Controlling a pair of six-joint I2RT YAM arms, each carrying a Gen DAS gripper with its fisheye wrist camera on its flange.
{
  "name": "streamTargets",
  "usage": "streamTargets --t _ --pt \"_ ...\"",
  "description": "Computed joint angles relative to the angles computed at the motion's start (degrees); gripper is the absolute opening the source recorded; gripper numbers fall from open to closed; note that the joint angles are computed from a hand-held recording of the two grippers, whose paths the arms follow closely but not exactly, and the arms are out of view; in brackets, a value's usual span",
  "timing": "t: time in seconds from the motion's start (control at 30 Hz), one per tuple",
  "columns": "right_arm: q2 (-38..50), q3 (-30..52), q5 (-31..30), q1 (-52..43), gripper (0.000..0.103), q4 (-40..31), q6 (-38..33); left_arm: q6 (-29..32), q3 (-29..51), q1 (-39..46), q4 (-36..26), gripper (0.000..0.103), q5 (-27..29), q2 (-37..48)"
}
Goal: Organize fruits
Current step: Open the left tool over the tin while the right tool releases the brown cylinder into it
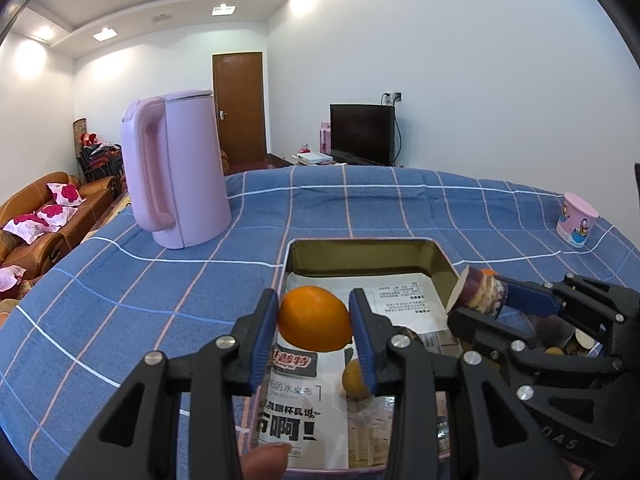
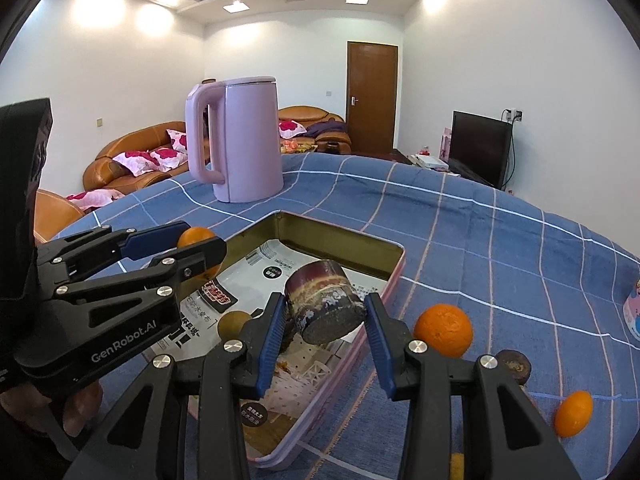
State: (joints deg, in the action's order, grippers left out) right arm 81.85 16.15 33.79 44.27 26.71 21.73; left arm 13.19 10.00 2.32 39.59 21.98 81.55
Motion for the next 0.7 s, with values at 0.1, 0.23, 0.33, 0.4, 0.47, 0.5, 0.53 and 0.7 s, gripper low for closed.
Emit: streamTargets --t 0.1,0.23,0.33,0.4,0.47,0.5,0.53,0.7 --pt "1.3 1.4 -1.5 -0.9 0.042 -1.7 0.1 0.2 0.7 -0.4 -1.3 0.038 -0.4 0.1" --pt "2.1 1.9 -2.1 -1.2 0.042 -1.9 0.1 0.2 1.6 -0.6 -2.7 0.038 -0.8 0.7" --pt "2.6 2.3 -2.4 -1.3 0.042 -2.2 0.0 0.2 1.8 -0.6 -3.2 0.04 -0.9 0.7" --pt "3.1 2.7 -2.4 -1.3 0.043 -2.7 0.0 0.3 1.6 -0.8 -2.9 0.04 -1.0 0.4" --pt "2.8 2.6 -2.0 -1.1 0.043 -2.8 0.0 0.5 1.3 -1.0 -2.6 0.04 -1.2 0.2" --pt "2.8 2.4 -2.2 -1.1 0.043 -2.5 -0.1 0.5 1.3 -1.1 -2.5 0.04 -1.3 0.2" --pt "3.0 2.5 -2.3 -1.3 0.043 -2.3 -0.2 0.6 1.3 -1.1 -2.7 0.041 -1.1 0.1" --pt "2.8 2.3 -1.4 -0.9 0.051 -2.1 0.0 -0.3 0.7 0.2 -2.1 0.057 -0.4 -0.5"
